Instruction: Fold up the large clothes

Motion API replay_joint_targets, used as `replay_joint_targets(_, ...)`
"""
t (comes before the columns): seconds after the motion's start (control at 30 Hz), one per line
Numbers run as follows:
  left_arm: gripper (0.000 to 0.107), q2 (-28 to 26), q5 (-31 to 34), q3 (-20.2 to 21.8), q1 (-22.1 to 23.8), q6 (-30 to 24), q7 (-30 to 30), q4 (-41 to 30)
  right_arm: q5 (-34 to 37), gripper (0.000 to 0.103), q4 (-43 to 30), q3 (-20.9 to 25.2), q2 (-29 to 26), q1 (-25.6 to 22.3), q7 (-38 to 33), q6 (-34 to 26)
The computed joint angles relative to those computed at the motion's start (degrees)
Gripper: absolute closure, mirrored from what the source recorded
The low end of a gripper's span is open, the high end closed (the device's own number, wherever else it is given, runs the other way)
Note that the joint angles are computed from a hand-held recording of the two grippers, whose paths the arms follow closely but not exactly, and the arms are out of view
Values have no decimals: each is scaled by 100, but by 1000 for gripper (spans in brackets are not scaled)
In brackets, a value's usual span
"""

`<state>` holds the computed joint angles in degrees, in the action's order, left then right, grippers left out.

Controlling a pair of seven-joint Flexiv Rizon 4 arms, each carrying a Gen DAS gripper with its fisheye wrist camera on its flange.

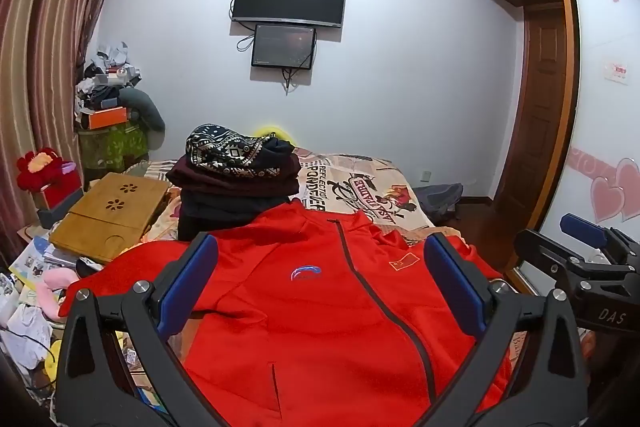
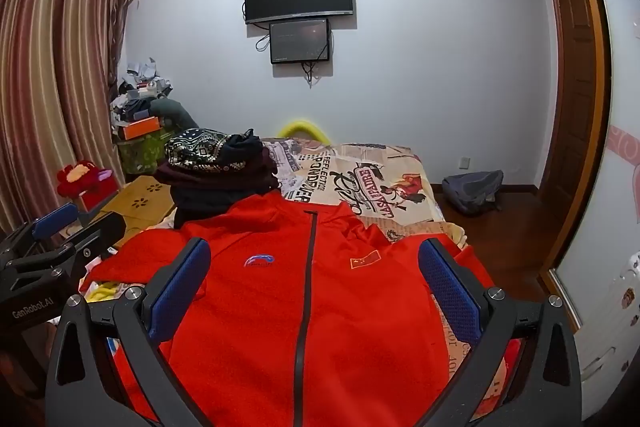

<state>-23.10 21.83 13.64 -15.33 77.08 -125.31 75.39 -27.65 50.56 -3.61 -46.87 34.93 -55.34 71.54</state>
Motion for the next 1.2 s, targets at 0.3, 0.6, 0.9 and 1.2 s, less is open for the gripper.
replay_joint_targets(0.3, 4, -80, -46, -21, 2, 15, 51, -80, -7, 0, 35, -27, 13, 9, 49, 17)
replay_joint_targets(0.6, 4, -34, -83, -23, -3, 53, 169, -7, 59, 0, -9, 51, -9, -15, -26, -63)
replay_joint_targets(0.9, 4, -37, -95, 19, -15, 154, 206, 37, 90, 0, -47, 37, -42, -5, 9, -57)
replay_joint_targets(1.2, 4, -60, 65, 85, -34, 117, 202, -36, 337, 0, -283, 286, -163, -90, -219, -201)
